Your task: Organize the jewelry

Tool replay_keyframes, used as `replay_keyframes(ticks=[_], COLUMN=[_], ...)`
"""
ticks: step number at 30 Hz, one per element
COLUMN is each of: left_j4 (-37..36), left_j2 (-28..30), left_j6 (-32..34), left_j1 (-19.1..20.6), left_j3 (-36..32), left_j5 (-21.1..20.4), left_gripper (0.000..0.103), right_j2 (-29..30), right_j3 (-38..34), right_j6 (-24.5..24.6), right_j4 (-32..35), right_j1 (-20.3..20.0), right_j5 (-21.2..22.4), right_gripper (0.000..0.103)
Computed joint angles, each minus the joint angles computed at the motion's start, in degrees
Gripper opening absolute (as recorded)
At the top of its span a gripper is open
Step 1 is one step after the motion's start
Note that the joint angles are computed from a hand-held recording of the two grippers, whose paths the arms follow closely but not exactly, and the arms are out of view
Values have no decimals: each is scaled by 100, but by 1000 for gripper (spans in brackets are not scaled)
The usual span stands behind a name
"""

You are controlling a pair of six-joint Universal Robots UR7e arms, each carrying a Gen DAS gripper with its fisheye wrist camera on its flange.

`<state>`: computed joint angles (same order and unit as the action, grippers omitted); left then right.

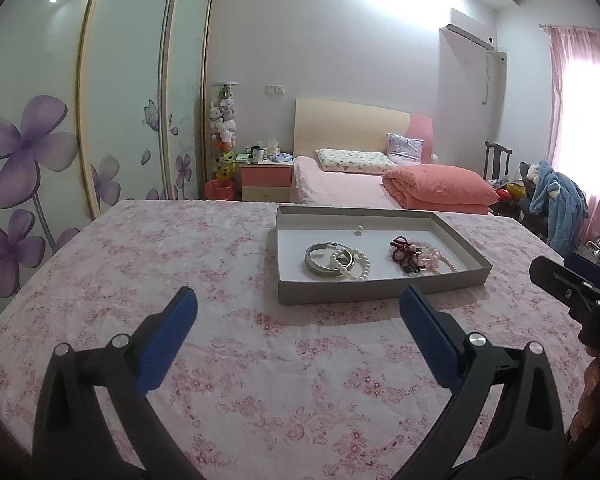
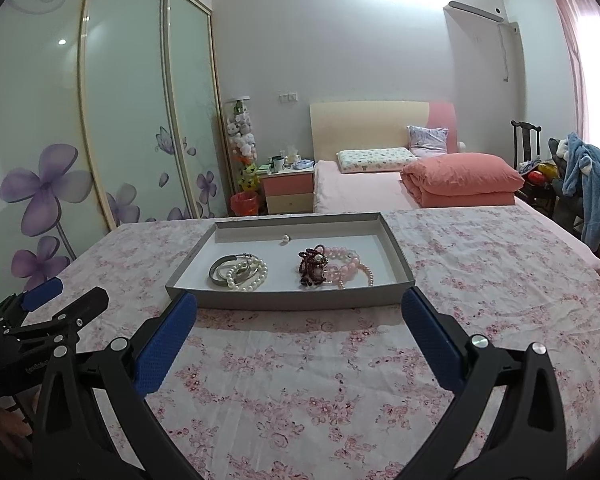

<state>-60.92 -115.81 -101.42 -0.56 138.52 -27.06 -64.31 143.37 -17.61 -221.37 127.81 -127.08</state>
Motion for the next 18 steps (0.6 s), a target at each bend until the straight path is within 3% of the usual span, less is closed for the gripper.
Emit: replay_keyframes(ticks=[18], left_j4=[-152], left_j2=[24], left_j6=[122], left_j1=[12], left_j3=[5], left_j5=[-11], left_gripper=[99], right_j2=[-12], right_j3=[33], right_j6=[85], right_j4=[60], right_j1=[-85], right_j5=[36], right_gripper=[101])
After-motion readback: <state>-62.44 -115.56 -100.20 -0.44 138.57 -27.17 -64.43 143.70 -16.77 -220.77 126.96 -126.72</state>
